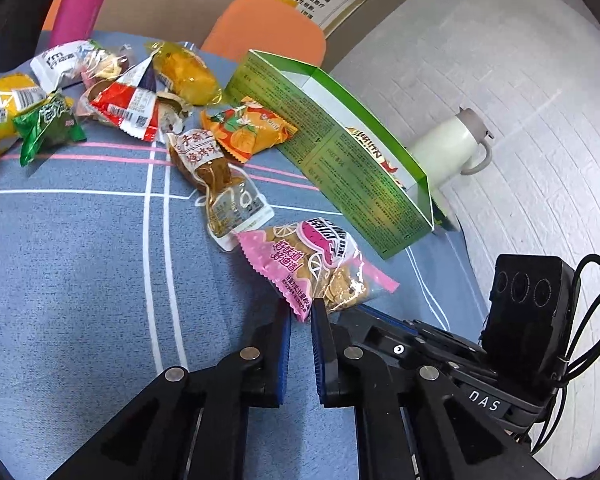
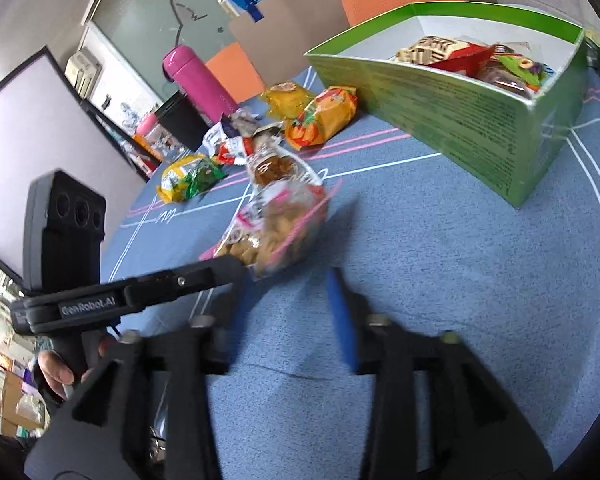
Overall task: Organize snacks
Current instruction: 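Carry the pink cookie bag into the green box and open the right gripper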
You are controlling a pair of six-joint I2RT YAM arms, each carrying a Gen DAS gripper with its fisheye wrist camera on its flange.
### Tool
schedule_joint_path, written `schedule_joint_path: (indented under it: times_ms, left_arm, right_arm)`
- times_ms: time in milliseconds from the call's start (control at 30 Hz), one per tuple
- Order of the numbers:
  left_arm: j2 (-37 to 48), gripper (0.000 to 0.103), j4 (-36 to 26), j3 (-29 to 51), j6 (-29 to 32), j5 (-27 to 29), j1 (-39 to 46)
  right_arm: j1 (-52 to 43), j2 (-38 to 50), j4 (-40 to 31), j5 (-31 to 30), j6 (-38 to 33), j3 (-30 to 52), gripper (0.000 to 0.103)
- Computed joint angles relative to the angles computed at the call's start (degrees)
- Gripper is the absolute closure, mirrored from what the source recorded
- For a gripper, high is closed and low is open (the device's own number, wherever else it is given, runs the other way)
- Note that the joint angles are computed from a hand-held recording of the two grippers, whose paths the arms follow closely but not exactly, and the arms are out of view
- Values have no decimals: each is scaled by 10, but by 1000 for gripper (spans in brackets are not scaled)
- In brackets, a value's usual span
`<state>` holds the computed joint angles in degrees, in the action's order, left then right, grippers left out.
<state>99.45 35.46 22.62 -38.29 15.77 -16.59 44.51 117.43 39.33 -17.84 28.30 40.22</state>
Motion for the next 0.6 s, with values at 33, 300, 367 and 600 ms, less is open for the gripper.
schedule_joint_path:
  times_ms: [33, 300, 367, 600]
  left_arm:
    - [3, 94, 3, -2, -1, 0, 3]
    - [29, 94, 25, -19, -4, 8, 19]
    - [29, 94, 25, -20, -2, 8, 18]
    - [36, 94, 33, -22, -3, 9, 18]
  right_arm:
    - [-3, -1, 9, -1, 4, -4, 49]
    - [-5, 7, 5, -4, 7, 28, 49]
    - [-8, 19, -1, -12, 13, 49, 49]
    - [-5, 67, 13, -43, 19, 86, 71]
